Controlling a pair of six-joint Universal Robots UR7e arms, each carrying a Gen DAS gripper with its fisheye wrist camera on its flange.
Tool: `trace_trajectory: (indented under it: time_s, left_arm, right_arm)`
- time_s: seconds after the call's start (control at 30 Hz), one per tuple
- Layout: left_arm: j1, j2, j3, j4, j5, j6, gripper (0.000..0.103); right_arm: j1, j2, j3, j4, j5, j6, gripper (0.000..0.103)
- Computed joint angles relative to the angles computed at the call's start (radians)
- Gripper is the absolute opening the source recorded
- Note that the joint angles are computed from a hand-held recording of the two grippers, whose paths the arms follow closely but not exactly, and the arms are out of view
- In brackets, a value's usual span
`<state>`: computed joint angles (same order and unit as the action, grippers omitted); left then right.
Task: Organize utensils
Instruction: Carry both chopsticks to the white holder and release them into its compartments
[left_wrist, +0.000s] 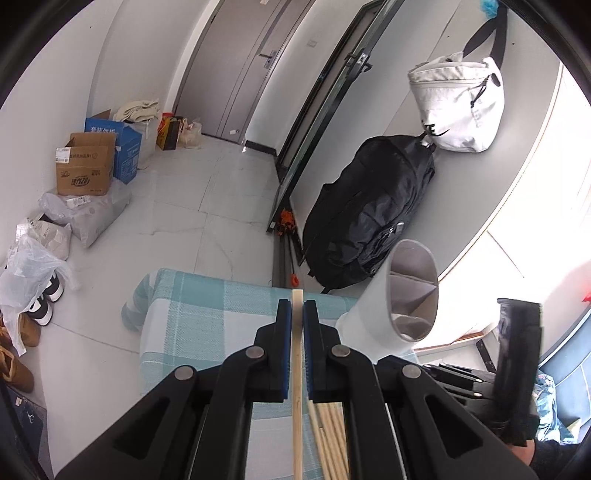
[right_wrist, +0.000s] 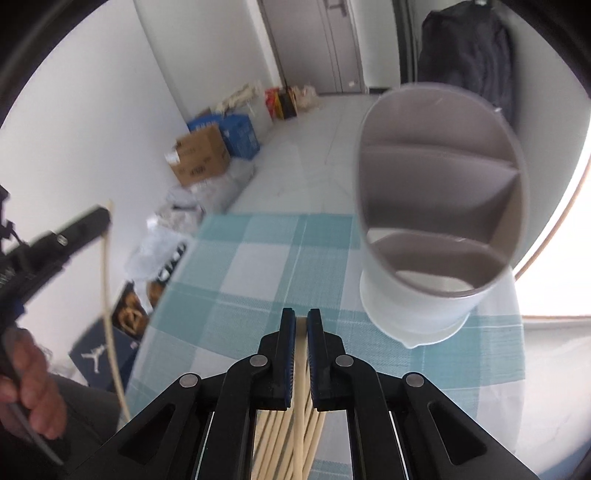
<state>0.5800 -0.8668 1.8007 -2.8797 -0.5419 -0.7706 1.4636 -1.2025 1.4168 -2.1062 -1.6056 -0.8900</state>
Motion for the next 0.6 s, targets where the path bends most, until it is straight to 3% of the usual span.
trace_trajectory:
  time_s: [0.27,0.6]
  left_arm:
    - [-0.037,0.081,-0.087,-0.113,0.021,0.151,0.002]
    - [-0.05,0.17,-0.244,-0.073,0.074,0.225,0.002]
  right_arm:
    - [-0.058,-0.091,0.029,-0.028,0.215,-0.044,0.006]
    - [-0.093,-0.106,0.003,-0.024,0.312,-0.033,0.005]
